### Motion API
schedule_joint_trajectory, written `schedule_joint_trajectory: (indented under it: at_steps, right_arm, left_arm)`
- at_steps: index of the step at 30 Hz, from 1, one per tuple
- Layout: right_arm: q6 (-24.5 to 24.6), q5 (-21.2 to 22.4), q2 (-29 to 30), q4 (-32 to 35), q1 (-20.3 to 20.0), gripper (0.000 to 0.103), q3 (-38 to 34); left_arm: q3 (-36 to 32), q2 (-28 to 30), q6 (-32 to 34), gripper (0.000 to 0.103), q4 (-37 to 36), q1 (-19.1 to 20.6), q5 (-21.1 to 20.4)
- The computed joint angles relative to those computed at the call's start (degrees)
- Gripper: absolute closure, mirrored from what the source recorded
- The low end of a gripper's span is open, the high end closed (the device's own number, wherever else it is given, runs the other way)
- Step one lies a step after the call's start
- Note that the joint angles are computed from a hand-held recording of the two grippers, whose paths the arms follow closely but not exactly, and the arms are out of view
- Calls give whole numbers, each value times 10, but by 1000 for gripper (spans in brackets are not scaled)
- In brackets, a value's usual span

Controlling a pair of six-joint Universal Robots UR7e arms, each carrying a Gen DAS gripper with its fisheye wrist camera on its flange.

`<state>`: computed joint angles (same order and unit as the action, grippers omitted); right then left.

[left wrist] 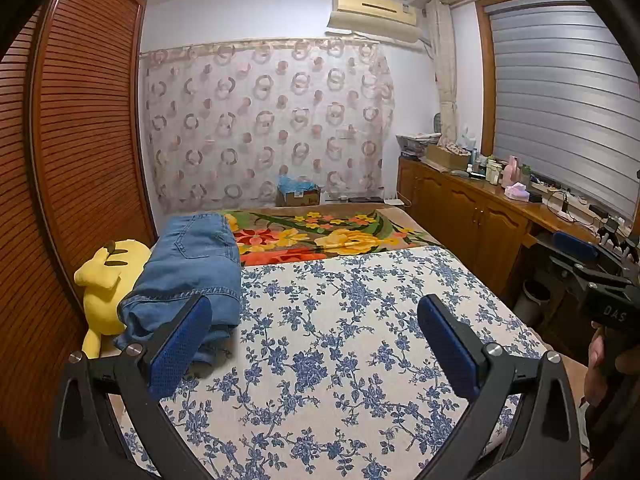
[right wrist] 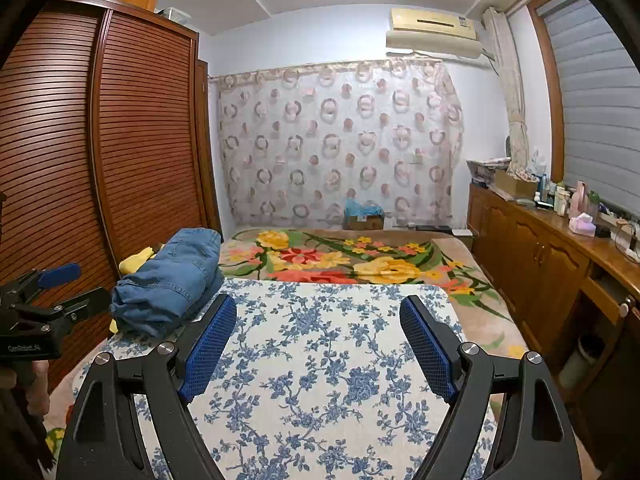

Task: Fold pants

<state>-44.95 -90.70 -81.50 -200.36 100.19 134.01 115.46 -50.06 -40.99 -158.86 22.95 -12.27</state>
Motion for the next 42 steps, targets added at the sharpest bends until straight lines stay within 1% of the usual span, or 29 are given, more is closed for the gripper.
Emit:
schedule_joint_trajectory:
  at_steps: [34, 42]
  right_arm:
    - [0, 3, -3, 3, -2, 18, 1]
    - [-3, 9, -5, 3, -4, 18, 3]
  left_arm:
    - [3, -1, 3, 0, -8, -1, 0]
    - [2, 2, 6, 0, -14, -1, 0]
